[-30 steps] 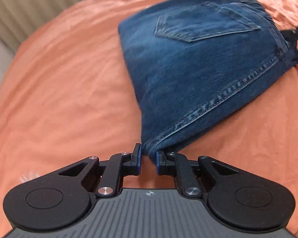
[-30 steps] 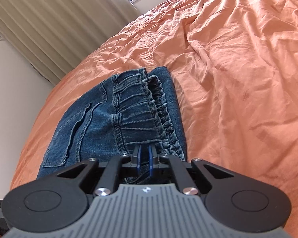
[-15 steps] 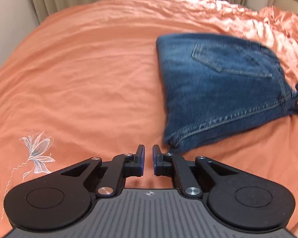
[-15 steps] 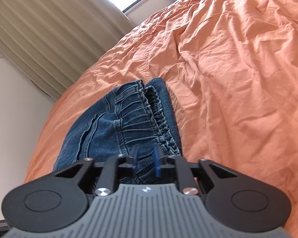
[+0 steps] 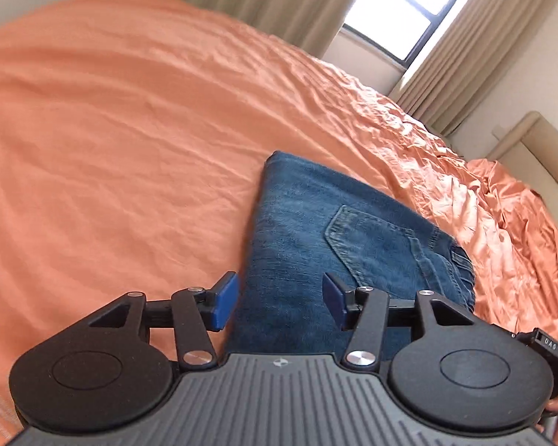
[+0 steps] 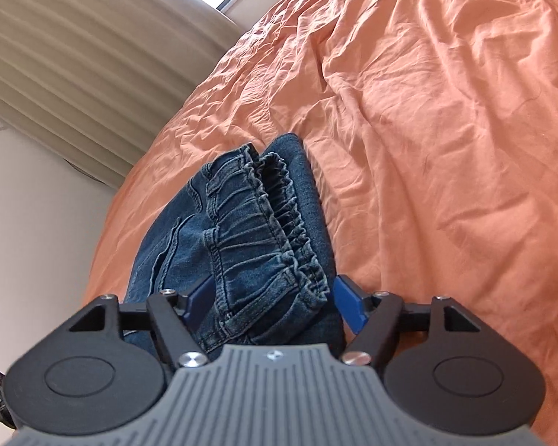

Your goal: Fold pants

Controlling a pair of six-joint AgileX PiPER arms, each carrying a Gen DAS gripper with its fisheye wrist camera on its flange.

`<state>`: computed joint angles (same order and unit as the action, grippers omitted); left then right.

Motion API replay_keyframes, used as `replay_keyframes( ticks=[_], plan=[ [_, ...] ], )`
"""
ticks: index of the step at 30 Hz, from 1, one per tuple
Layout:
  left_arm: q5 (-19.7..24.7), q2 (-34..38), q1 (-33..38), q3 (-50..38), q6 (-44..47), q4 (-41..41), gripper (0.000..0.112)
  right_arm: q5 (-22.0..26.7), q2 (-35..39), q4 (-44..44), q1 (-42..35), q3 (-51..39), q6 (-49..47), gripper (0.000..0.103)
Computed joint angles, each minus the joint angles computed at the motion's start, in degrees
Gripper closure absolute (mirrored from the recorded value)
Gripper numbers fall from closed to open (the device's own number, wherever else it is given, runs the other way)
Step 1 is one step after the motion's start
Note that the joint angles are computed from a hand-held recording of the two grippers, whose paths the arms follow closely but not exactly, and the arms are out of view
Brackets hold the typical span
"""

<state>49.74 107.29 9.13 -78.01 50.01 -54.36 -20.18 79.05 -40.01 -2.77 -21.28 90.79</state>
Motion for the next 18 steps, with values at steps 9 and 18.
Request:
replay_keyframes(
  ticks=[9,18],
  plan=[
    [9.7,17.6,0.9,-18.0,-10.2,-2.9,0.051,-14.4,13.8,-4.0,-7.5,-4.6,0.4,0.032],
    [15.9,29.1,0.2,-31.2,-12.5,-7.4,0.057,-24.5,25.4,-7.6,-12.9,-11.5,1.5,0.049]
  ],
)
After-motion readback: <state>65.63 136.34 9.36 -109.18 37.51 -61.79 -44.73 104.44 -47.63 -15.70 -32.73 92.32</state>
